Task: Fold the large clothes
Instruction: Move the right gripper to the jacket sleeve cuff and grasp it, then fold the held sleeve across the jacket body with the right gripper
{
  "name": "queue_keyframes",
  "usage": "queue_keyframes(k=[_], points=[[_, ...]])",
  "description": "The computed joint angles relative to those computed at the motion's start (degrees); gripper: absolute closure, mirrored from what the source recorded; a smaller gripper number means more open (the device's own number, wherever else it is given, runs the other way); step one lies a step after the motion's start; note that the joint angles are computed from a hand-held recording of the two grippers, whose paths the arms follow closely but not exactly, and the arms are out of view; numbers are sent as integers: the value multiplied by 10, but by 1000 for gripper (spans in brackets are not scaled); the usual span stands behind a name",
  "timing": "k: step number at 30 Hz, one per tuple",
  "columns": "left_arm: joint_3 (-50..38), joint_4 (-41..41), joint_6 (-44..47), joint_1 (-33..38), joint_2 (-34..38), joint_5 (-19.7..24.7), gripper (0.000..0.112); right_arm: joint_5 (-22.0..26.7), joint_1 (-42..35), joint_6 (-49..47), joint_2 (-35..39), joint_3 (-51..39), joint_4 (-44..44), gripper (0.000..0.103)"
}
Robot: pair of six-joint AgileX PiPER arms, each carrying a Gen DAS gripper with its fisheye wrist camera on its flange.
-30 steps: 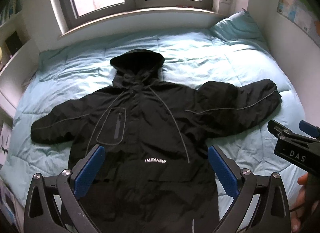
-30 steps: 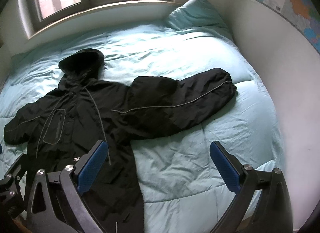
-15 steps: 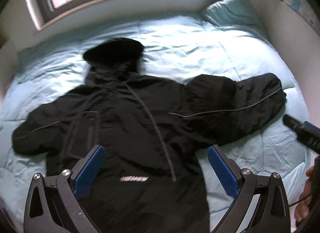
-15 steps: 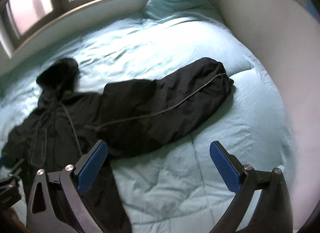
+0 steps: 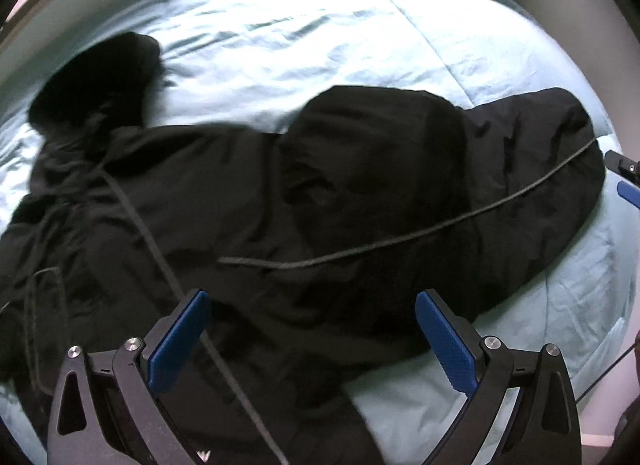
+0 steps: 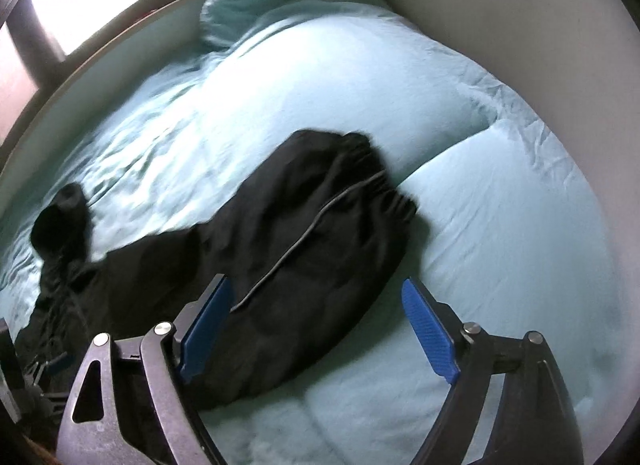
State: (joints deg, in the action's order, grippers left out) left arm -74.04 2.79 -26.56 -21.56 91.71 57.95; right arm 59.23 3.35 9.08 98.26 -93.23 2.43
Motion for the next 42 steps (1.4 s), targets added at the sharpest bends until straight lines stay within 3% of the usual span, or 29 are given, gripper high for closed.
queue_keyframes(k=[8, 9, 10, 11, 12, 14, 18, 22, 25, 29, 33, 37, 42], points=[[-27, -45, 42, 26, 91, -32, 10, 19, -53, -15, 115, -61, 69, 17], [-23, -51, 46, 28, 93, -35, 10, 17, -50, -19, 118, -65, 67, 25], [-22, -55, 50, 30, 97, -37, 11, 12, -46, -30, 115, -66, 71, 61], [-23, -55, 51, 31, 99, -39, 12, 11, -41, -53, 105, -69, 82, 85], [-22, -55, 52, 31, 98, -41, 14, 9, -41, -66, 94, -66, 91, 87], [-23, -65, 61, 32, 92, -47, 17, -6, -46, -101, 45, -39, 126, 90], [-24, -90, 74, 27, 95, -63, 17, -27, -51, -80, -33, 3, 60, 90], [-47, -82, 86, 15, 173, -57, 17, -11, -77, -70, 11, 26, 59, 91], [-46, -73, 93, 12, 171, -61, 17, -16, -60, -27, 45, 38, 2, 91], [9, -105, 135, 43, 90, -71, 17, 2, -34, -14, 22, 26, -25, 91], [98, -138, 171, 103, -48, -65, 17, 18, 26, -16, -14, 4, -19, 91], [163, -155, 223, 213, -174, -23, 17, 38, 120, -2, -19, -38, -2, 91], [200, -172, 332, 391, -250, 14, 17, 79, 280, 39, 54, -158, -19, 91]])
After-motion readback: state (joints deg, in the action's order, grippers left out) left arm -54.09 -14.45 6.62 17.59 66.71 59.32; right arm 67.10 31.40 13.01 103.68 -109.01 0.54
